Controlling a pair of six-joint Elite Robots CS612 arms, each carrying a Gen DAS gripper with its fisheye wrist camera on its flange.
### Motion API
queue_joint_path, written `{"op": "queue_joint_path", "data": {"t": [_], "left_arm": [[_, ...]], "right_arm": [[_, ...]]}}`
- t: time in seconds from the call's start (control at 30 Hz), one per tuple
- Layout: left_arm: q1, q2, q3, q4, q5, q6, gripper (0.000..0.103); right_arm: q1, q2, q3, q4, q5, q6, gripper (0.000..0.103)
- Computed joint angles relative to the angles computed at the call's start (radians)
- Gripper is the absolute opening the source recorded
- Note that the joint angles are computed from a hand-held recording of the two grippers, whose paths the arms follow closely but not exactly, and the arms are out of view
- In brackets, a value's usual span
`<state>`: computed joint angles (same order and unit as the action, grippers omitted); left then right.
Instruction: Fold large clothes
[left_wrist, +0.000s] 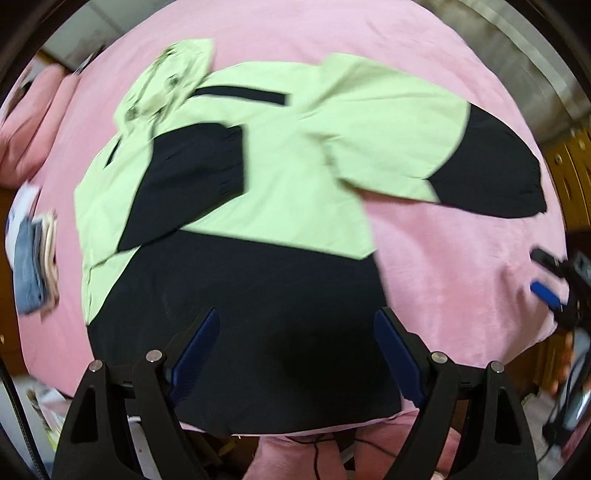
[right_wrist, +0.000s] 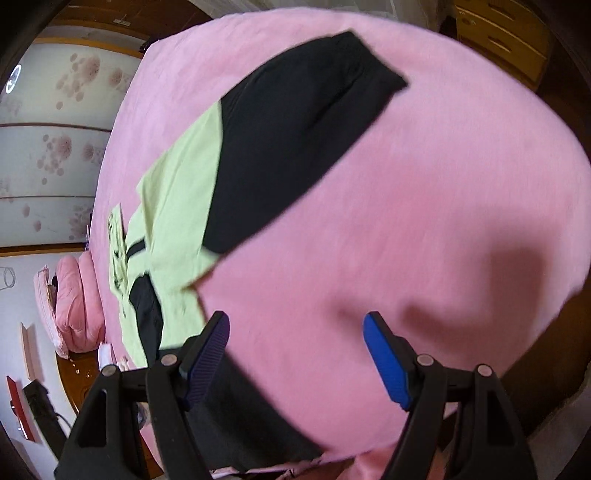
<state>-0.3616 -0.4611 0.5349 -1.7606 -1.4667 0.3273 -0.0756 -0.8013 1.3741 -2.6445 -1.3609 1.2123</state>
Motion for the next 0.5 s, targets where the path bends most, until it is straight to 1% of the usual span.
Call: {"op": "queue_joint_path", "data": {"t": [0.03,0.1,0.17,0.23,0.3,0.37,0.47,0.5], "left_arm": [[-0.007,0.01,-0.018,0.023,0.002,-0.001,0.084],[-0.021,0.045,-0.085,0.105,0.011,-0.011,0.085],[-0.026,0.065,-0.12,0.148,0.017,-0.024,0.084],[-0.029,0.092,-0.165,0.196,0.037,-0.037,0.084],[-0.032,0.123,-0.219,0.251,0.062,-0.054,0.085],[-0.033,0.131,-0.226,0.263,0.082,-0.072,0.084],[-0.031,0.146,-0.249,0.283,0.089,-0.088,0.085],[-0.029,0.151,-0.259,0.295,0.091,-0.097,0.085]], "right_arm": [[-0.012,0.003,0.004,-0.014,0.001,0.001,0.075],[-0.031,0.011,0.012,-0.052,0.001,0.013,0.075],[-0.054,0.022,0.026,-0.126,-0.004,0.041,0.075],[-0.072,0.036,0.034,-0.2,-0.034,0.069,0.075],[-0.081,0.05,0.03,-0.229,-0.07,0.082,0.075],[-0.088,0.062,0.027,-0.248,-0.095,0.101,0.075],[-0.097,0.085,0.022,-0.306,-0.109,0.154,0.075],[-0.097,0.093,0.021,-0.336,-0.119,0.176,0.073]]}}
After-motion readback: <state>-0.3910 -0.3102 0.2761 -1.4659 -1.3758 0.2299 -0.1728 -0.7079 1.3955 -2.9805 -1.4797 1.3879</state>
